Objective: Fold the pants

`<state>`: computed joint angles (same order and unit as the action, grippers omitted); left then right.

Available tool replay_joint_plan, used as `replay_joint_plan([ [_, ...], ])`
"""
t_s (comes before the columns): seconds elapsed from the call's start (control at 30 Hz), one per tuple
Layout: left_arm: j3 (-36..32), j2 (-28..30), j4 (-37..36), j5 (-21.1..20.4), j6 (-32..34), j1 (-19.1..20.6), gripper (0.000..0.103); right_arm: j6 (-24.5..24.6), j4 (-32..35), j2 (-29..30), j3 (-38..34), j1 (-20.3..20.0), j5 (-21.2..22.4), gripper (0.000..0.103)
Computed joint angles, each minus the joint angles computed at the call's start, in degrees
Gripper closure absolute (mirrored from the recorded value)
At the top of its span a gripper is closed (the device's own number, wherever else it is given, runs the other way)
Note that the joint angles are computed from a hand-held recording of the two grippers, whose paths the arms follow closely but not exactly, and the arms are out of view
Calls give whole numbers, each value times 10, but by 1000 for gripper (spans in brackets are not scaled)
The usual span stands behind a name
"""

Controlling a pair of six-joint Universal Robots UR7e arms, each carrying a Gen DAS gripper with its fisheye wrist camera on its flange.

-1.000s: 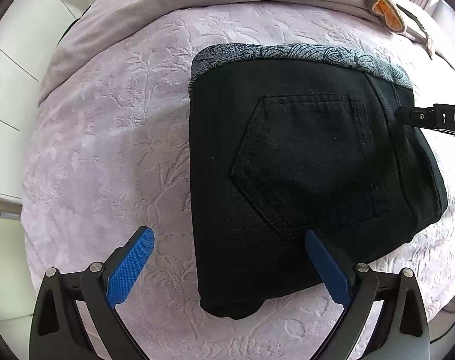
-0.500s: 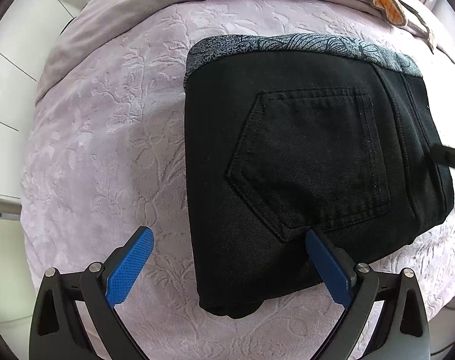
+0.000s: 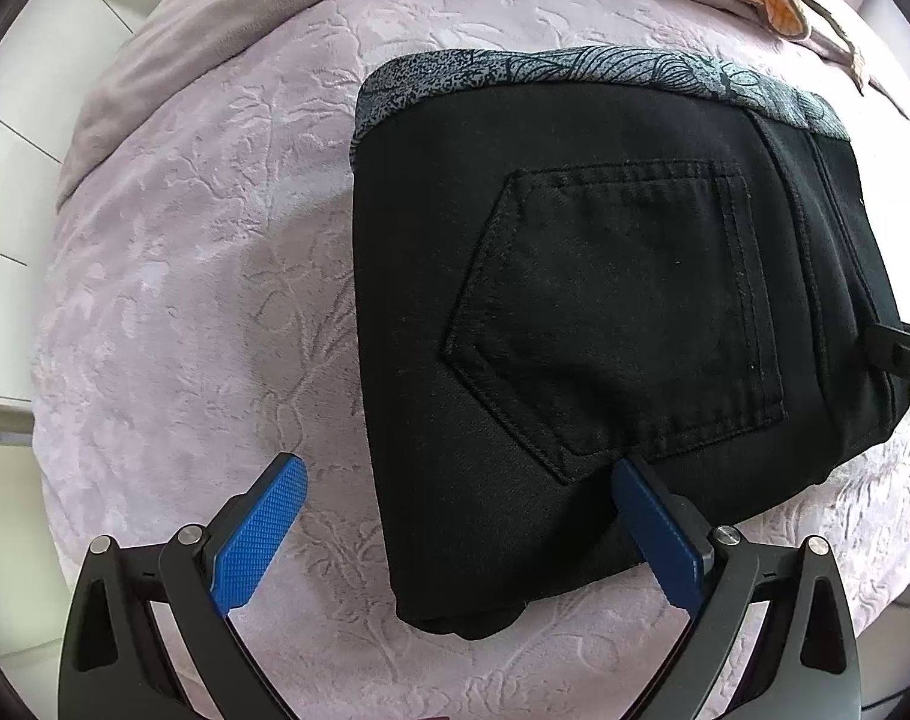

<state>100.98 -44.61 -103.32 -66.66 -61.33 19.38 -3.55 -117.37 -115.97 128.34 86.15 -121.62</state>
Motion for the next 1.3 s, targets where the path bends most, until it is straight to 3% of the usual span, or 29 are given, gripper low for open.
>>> replay_joint_plan([
  [0.77,-3,-3,-2,-3,26,19,1,-9,5,-8,1,-17,17,21],
  [1.0,-24,-21,4,67,-2,36,1,-17,-3,-33,-13,-16,40,22],
  [1.03,-32,-18,8,75,-6,43,1,-18,-10,-35,-18,-18,51,25],
  [1.07,-42,-13,13,83,-11,51,1,-18,-19,-35,-22,-19,62,40],
  [1.13,-57,-3,10,97,-15,65,1,-20,-34,-26,-31,-15,76,56],
  [1.3,-94,39,4,115,-18,91,1,-37,-60,19,-46,7,87,59],
])
